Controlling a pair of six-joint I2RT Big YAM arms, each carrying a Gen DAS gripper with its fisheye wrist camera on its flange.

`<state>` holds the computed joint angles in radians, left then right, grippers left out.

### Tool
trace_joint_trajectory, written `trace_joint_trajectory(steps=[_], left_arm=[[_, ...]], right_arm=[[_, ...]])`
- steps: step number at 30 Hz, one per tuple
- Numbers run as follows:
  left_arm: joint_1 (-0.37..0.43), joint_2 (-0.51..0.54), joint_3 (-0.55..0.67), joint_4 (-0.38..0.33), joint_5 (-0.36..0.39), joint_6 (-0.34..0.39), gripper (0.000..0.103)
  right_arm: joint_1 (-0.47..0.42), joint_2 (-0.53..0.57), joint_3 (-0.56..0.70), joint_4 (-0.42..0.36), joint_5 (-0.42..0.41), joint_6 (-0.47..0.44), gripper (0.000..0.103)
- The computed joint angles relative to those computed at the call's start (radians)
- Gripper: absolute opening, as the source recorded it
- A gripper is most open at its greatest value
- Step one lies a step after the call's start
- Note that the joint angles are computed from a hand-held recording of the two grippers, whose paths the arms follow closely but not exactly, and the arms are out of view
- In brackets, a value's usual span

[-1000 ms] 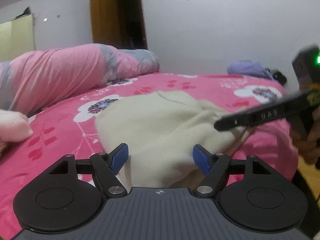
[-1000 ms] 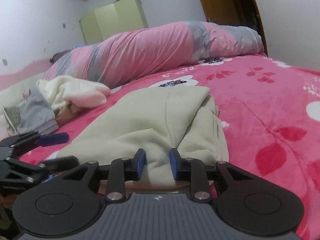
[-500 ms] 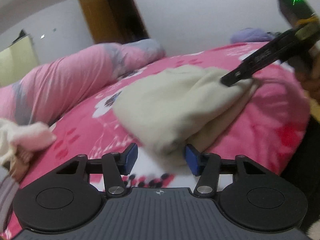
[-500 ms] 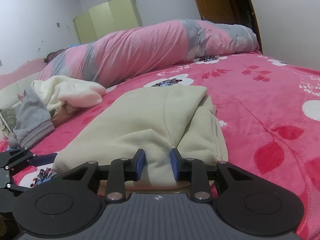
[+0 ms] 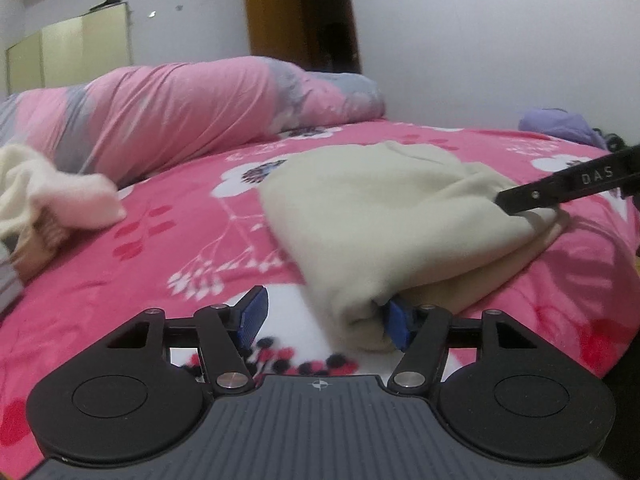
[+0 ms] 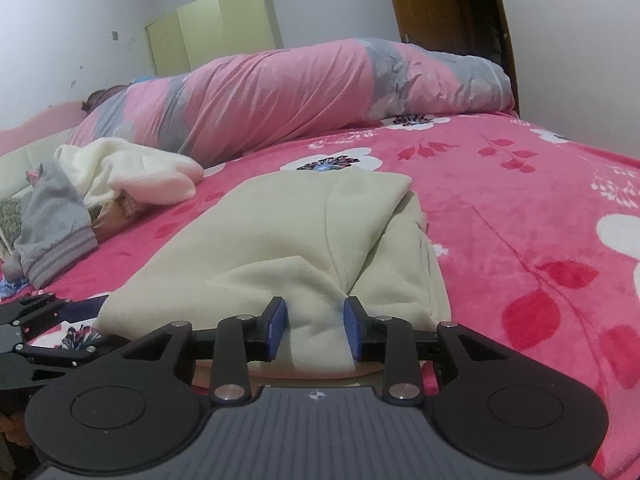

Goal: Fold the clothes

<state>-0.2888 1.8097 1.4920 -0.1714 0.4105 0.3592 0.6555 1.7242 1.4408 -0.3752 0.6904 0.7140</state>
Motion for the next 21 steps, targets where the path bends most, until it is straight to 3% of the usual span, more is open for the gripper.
trace_joint_trajectory(steps=[8,11,14,17,19,21], left_arm=[[0.036,0.051,0.082,-0.103,0.076,-0.066,0.071],[0.034,0.048,0.076,-0.099,0.082,-0.074,0.071],[0.032,0.042,0.070,-0.102,0.080,-0.078,0.071],[0.029,0.035,0.061,-0.100,0.069,-0.084,0.071],[0.030,0.034,0.059,-0.101,0.067,-0.098,0.071],[0.031,0.037,0.062,-0.103,0.065,-0.111,0.071]], right_arm=[[0.007,0.010,0.018,-0.021,0.005,-0.047,0.033],[0.009,0.005,0.015,-0.022,0.006,-0.046,0.034],[0.024,0.011,0.084,-0.150,0.026,-0.080,0.035],[0.057,0.020,0.161,-0.253,0.129,-0.149,0.035],[0.078,0.019,0.178,-0.214,0.169,-0.226,0.034],[0.096,0.029,0.185,-0.122,0.158,-0.354,0.032]])
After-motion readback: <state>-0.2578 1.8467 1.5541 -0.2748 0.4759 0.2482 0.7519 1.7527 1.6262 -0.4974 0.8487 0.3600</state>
